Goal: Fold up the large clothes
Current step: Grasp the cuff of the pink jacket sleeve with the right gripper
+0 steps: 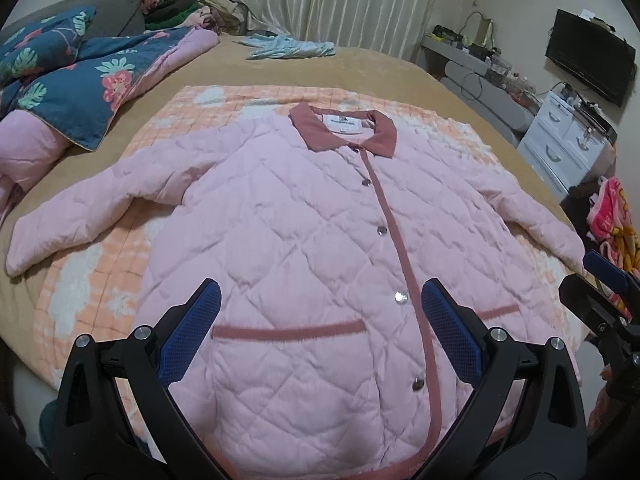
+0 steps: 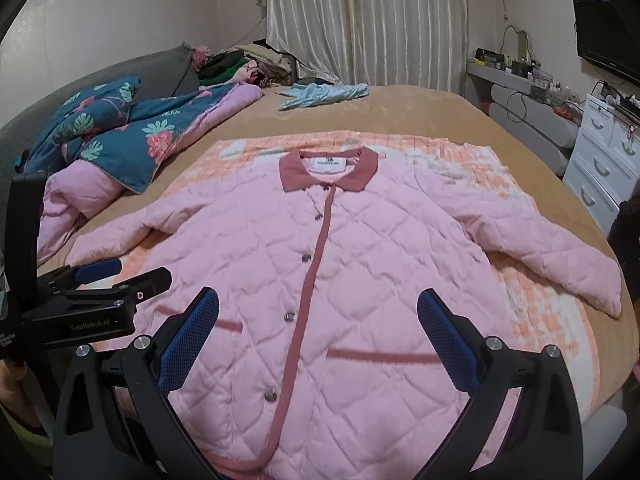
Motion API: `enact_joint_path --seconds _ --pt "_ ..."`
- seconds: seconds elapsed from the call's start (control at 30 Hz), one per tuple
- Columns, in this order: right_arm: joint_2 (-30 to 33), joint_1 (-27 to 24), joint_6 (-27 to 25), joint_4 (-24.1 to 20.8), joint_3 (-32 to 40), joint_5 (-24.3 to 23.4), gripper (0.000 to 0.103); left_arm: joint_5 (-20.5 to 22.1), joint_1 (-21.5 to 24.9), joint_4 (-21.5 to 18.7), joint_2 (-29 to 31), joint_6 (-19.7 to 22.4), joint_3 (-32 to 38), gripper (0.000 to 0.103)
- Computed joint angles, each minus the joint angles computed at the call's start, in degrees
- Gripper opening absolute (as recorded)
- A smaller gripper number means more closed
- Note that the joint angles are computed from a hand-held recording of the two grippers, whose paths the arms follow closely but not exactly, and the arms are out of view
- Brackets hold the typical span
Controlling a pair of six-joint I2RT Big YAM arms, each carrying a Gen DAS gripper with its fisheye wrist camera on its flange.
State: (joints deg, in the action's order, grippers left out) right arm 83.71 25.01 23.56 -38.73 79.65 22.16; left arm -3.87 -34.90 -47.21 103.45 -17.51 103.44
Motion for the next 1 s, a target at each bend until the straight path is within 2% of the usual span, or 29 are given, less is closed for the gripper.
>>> enact_joint_path --seconds 0.23,0.53,0.9,1.0 --pt "2.9 -2.5 -1.5 0.1 4.2 -1.8 0.099 1.2 0.7 -2.0 3.8 -0.2 6.6 0.094" --pt "5.3 -6.7 -0.5 1.2 7.6 -3.4 0.099 1.7 0.7 -7.1 11.2 0.2 18.5 0.094" --pt "4.5 -15.1 5.0 1.8 5.7 -3.1 0.099 1.8 -0.2 -16.6 24.7 1.0 41.1 0.094" --pt "4.3 -17.6 6.7 1.5 4.3 -2.5 0.099 1.7 -0.4 -23.0 31.8 1.1 53.3 0.094"
